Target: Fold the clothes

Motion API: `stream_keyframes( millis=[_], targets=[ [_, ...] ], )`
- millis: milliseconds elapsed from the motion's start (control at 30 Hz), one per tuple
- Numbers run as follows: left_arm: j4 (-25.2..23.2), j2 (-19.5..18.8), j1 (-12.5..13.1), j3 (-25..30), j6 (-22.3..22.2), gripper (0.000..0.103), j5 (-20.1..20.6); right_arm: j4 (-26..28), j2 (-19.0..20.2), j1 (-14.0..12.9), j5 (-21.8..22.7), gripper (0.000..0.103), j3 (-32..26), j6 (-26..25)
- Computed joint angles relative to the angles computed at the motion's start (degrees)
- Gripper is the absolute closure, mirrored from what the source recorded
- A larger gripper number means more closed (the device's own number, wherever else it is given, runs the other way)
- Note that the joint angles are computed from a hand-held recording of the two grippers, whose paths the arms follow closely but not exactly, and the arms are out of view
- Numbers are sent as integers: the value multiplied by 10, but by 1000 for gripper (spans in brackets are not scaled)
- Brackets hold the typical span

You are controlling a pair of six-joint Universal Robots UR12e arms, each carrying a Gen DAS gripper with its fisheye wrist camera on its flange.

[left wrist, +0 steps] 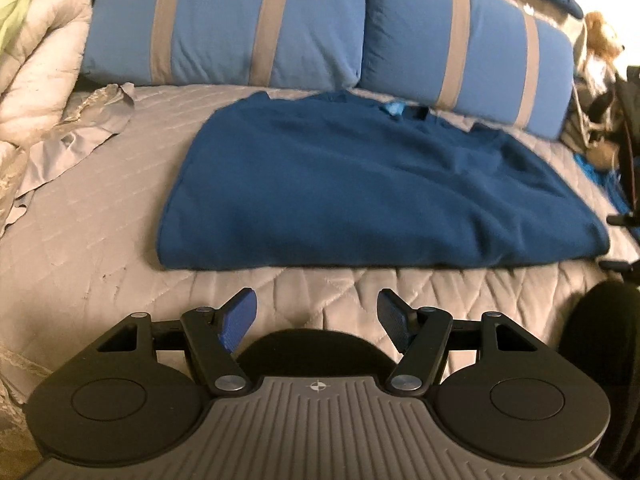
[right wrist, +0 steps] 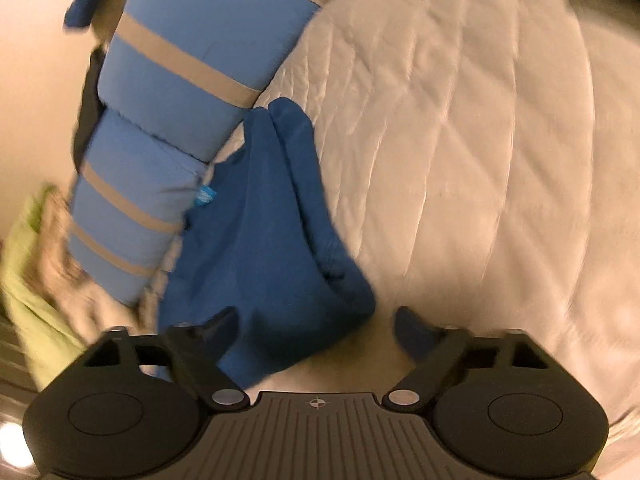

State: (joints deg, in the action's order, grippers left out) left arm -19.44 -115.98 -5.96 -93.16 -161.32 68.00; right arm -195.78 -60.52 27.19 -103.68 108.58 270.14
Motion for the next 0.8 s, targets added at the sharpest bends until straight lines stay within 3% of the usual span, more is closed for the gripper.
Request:
stream_keyframes(
  millis=[300,400,467,533,667,800],
  targets=[
    [12,-2,-1,-2,-6,37,3,-49,36,3,-50,32,-23,17],
    [14,-2,0,-2,-7,37,1,-40,40,1,-54,45,-31,6],
    [16,-2,0,-2,-4,37,0,-25,39,-4,-40,64,-33,4],
    [18,-2,0,-2,0,37,-3,-11,35,-8,-27,82,-35,-11],
    [37,-1,1,-8,6,37,-7,55,17,-8,-34,85,-57,-89],
    [48,0,-4,-11,14,37,7,71,6,-5,-48,85,-77,-163]
  ],
)
